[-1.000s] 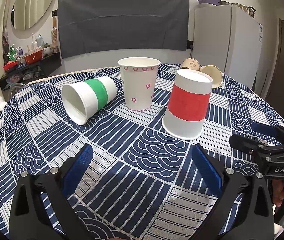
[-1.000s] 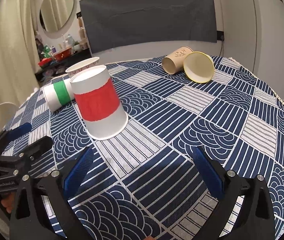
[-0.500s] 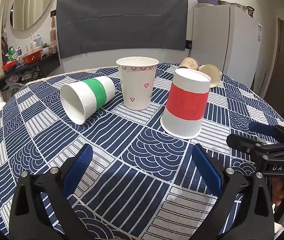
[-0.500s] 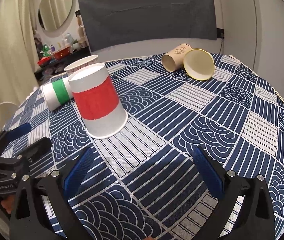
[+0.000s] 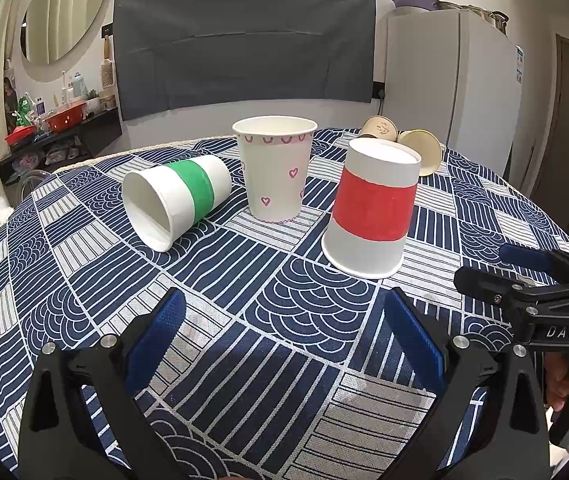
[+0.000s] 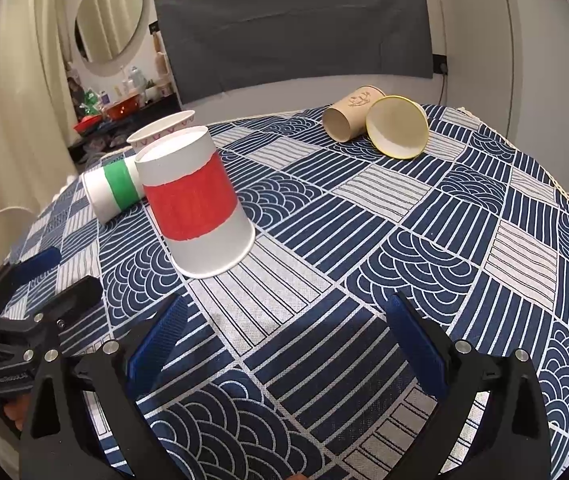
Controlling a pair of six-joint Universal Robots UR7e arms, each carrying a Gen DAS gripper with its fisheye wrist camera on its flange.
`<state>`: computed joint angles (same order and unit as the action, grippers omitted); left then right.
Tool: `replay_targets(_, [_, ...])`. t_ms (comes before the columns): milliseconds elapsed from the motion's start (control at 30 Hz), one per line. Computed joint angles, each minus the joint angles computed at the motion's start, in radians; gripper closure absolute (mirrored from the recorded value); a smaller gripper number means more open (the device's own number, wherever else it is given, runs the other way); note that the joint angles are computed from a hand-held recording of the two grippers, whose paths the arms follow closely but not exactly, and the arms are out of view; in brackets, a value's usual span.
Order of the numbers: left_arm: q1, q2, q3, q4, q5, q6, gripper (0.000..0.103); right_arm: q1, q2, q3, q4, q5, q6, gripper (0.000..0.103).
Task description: Flip cup upside down
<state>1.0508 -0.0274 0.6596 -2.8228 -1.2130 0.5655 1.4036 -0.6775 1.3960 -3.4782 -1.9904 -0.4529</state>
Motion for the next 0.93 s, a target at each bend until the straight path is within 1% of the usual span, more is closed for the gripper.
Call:
replay_targets(500, [-0.003,-0.001,0.010,-0.012,0.000,0.022,0.006,-0.001,0.000,0.004,-0.011,0.007,-0.001,0.008])
replay_targets(933, [-0.001,0.002,0.001,-0.009,0.002,0.000,0.006,-0.002,0.000,0.004,-0.014,0.006,0.003,0.008])
